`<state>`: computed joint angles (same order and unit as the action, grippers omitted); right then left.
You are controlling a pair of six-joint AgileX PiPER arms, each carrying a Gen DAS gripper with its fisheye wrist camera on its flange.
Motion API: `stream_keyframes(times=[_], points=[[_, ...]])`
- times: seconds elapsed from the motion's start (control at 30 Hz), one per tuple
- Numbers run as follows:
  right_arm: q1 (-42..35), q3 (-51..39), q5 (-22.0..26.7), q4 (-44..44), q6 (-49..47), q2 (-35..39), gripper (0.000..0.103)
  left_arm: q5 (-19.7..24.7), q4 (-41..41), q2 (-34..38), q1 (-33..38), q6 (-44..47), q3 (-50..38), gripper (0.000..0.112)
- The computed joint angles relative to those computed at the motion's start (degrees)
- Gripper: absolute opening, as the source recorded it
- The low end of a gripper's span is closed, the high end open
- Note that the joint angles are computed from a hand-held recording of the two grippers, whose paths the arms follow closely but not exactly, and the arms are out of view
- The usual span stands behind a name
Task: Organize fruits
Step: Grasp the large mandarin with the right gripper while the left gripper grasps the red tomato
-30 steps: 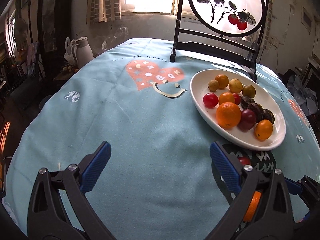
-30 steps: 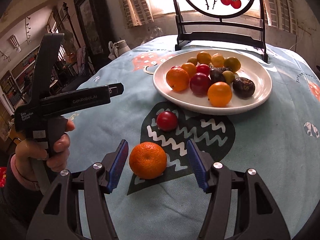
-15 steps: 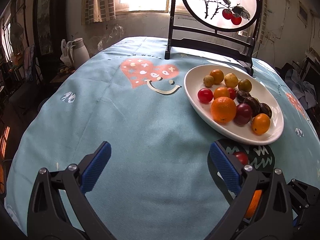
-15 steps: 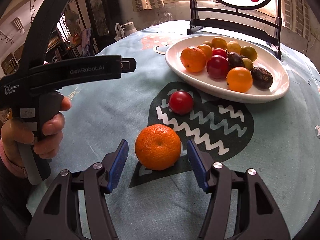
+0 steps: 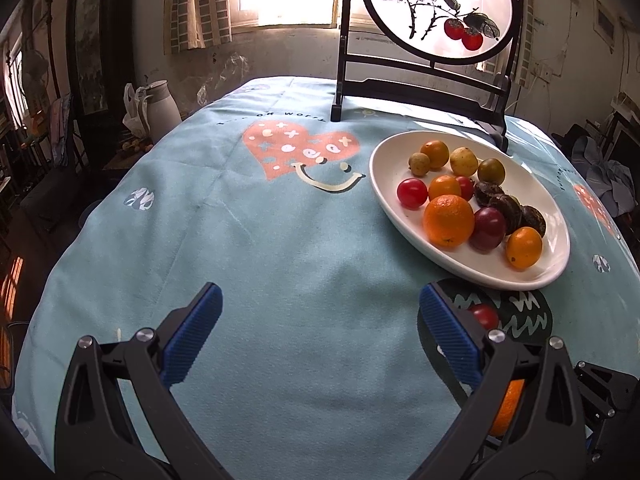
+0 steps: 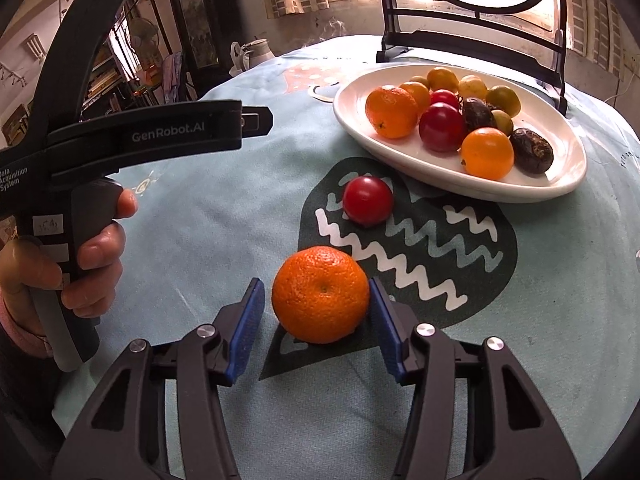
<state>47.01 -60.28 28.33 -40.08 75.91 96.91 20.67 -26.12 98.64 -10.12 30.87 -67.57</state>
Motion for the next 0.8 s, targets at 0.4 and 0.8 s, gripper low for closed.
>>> stream_keyframes(times=[0.4,0.8], points=[[-1.15,10.37,1.47,-13.03,21.11,-11.44,0.044,2.95,-7.14,0.03,0.61,7.58,0.02,0.101],[-2.46,15.85,5.69,-17.87,32.16,-17.61,0.044,12.93,-18.31,2.35,-5.98,24.31,0.63,0.066]])
